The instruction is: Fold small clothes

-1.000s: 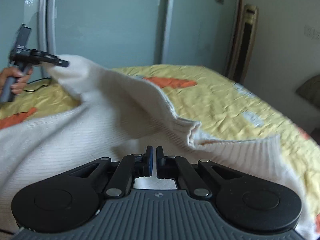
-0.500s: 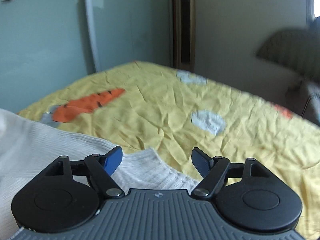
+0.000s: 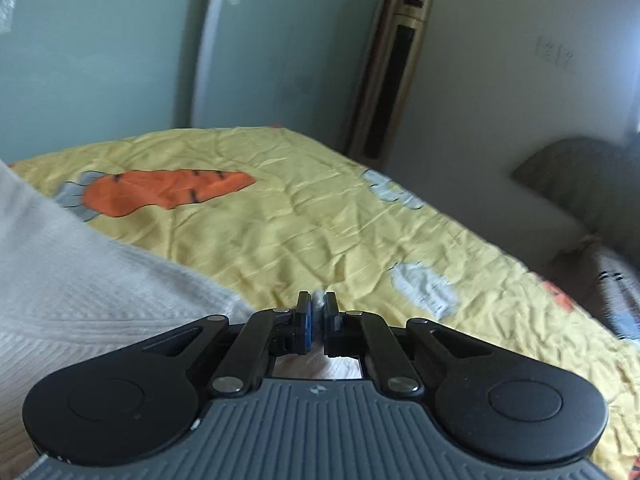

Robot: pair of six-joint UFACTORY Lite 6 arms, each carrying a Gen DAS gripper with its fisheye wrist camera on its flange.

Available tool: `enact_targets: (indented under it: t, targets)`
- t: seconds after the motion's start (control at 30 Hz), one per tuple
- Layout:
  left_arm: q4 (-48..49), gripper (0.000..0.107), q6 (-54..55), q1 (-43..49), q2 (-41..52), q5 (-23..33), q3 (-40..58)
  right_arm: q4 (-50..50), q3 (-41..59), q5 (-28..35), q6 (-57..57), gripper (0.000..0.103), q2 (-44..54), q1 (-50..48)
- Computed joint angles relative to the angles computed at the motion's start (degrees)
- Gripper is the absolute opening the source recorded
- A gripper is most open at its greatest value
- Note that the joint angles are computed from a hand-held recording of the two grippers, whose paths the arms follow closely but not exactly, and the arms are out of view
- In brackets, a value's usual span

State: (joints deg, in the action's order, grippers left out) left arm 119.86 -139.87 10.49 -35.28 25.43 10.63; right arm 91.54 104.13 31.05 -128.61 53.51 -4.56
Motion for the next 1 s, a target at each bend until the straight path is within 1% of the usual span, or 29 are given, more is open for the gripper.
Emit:
enact_targets:
  t: [0.03, 0.07, 0.1, 0.13, 0.17, 0.2, 0.23, 0.3, 0.33, 0.37, 0.4, 0.43, 0.47, 0.5, 0.53, 0.57, 0.6, 0.63, 0.67, 0.7, 0.77, 0.83, 0.87, 0.93, 1.0]
  targets:
    - [0.0, 0.007, 0.0, 0.2, 1.2, -0.2, 0.8, -0.2, 0.7, -3.7, 1.0, 0.010, 1.0, 1.4]
    - [0.1, 0.007, 0.1, 0.7, 1.8, -0.9, 1.3, -1.0, 1.5, -6.1, 2.1, 0.016, 2.3, 2.4]
    - [0.3, 0.007, 0.5, 1.3, 1.7, -1.9, 1.7, 0.5, 1.3, -8.1, 0.7, 0.021, 2.4, 2.9]
    - [0.5, 0.007, 1.2, 1.8, 1.2, -2.7, 1.8, 4.4, -0.5, -8.0, -3.0, 0.028, 0.8, 2.6]
    - [1.0, 0.007, 1.7, 2.1, 0.4, -3.2, 1.7, 7.2, -3.4, -6.5, -4.4, 0.040, -1.6, 1.9]
    - [1.6, 0.007, 1.9, 2.3, -0.2, -3.5, 1.5, 7.7, -6.2, -3.5, -3.4, 0.041, -4.5, 0.1]
    - [1.9, 0.007, 2.1, 2.4, -0.6, -3.7, 1.5, 5.7, -9.8, 0.3, -0.1, 0.041, -7.8, -1.4]
    - [0.9, 0.007, 3.3, 1.8, -0.9, -4.4, 1.9, -4.6, -14.3, 10.1, 11.3, 0.045, -12.4, -4.2]
    - [-0.9, 0.007, 4.7, 0.5, -0.9, -3.9, 2.2, -10.6, -14.9, 15.1, 16.4, 0.047, -13.1, -5.4]
    - [-3.7, 0.007, 6.8, -1.4, -1.0, -2.8, 2.5, -15.7, -16.1, 18.0, 19.0, 0.052, -14.1, -5.6]
    - [-6.5, 0.007, 8.9, -3.8, -1.0, -1.3, 2.8, -19.0, -18.0, 18.4, 20.6, 0.062, -15.1, -5.3]
    - [-9.6, 0.007, 11.4, -6.6, -1.0, 0.6, 3.2, -20.4, -20.8, 16.4, 20.2, 0.066, -16.2, -4.3]
    - [-13.0, 0.007, 14.3, -9.9, -1.0, 3.1, 3.8, -19.5, -25.0, 12.1, 17.5, 0.070, -18.0, -3.0]
    - [-16.2, 0.007, 17.2, -13.7, -1.0, 6.1, 4.4, -16.1, -29.0, 8.1, 13.6, 0.071, -20.5, -1.9]
    - [-18.7, 0.007, 19.6, -17.4, -0.9, 9.0, 5.0, -11.2, -33.4, 6.1, 8.2, 0.071, -23.6, -1.5]
    - [-20.7, 0.007, 21.9, -21.1, -0.6, 12.0, 5.8, -7.6, -36.8, 4.0, 5.1, 0.071, -26.7, -1.3]
    - [-22.2, 0.007, 23.7, -24.2, -0.1, 14.3, 6.7, -3.6, -40.9, 3.6, 1.6, 0.072, -30.7, -1.8]
    - [-23.5, 0.007, 25.1, -27.0, 0.3, 16.2, 7.6, -1.8, -44.0, 5.6, -0.7, 0.073, -33.9, -3.4]
    - [-24.3, 0.007, 26.1, -29.0, 0.6, 17.0, 8.6, -2.5, -46.2, 9.5, -1.2, 0.079, -36.3, -6.1]
    - [-24.8, 0.007, 26.6, -30.8, 1.2, 17.4, 9.6, -5.3, -47.0, 13.3, -0.5, 0.084, -37.5, -9.0]
    - [-25.4, 0.007, 26.4, -34.4, 3.3, 18.5, 11.8, -8.2, -49.1, 15.8, 2.2, 0.084, -39.6, -12.8]
    - [-25.5, 0.007, 25.2, -38.3, 6.1, 19.8, 14.3, -12.3, -48.3, 17.2, 5.0, 0.084, -39.1, -17.2]
    - [-25.3, 0.007, 24.5, -40.1, 7.7, 20.3, 15.5, -12.8, -49.1, 17.9, 5.6, 0.084, -39.5, -19.6]
    - [-24.3, 0.007, 22.7, -43.5, 11.6, 21.3, 18.3, -12.9, -49.7, 21.7, 5.8, 0.085, -38.8, -25.7]
    - [-23.7, 0.007, 21.4, -46.1, 15.9, 21.4, 21.3, -13.1, -49.2, 24.6, 6.8, 0.088, -37.1, -31.3]
